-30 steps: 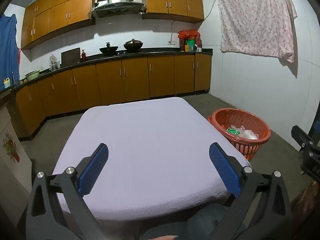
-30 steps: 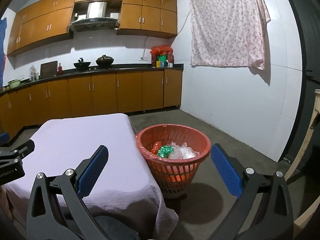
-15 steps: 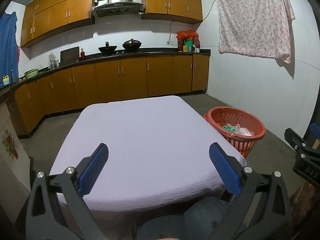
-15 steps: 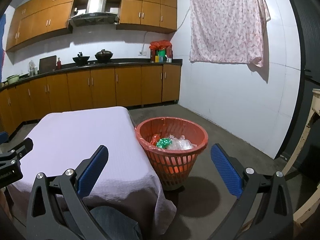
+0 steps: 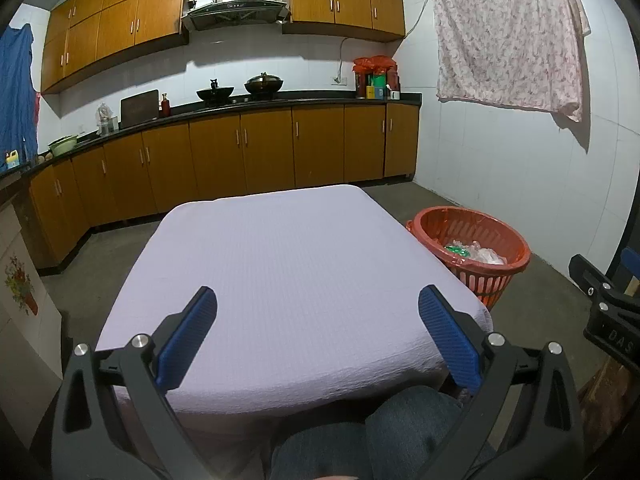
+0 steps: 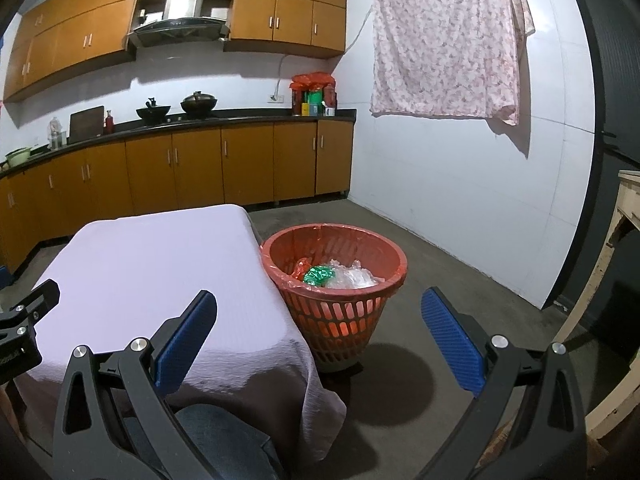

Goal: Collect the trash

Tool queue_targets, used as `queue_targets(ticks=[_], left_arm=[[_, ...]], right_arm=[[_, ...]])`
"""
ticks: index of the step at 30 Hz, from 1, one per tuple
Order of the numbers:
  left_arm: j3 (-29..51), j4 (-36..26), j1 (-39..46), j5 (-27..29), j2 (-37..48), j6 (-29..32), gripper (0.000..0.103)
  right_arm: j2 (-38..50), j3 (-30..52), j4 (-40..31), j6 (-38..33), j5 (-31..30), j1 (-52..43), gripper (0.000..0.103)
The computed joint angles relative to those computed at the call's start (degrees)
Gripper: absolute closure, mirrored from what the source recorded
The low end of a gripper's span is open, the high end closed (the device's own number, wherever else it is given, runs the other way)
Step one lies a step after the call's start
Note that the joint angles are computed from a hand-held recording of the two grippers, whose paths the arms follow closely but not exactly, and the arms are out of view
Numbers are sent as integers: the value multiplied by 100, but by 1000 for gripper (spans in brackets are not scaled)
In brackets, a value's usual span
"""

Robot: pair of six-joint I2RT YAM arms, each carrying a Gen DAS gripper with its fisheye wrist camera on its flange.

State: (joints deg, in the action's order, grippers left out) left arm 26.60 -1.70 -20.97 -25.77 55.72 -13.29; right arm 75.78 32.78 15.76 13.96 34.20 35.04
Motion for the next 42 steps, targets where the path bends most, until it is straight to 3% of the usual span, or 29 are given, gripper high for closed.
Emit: queue_targets(ticks=[42], left_arm=[[18, -143, -173, -174, 108, -306, 4]], right_arm=[[171, 28, 31, 34, -65, -18, 2]])
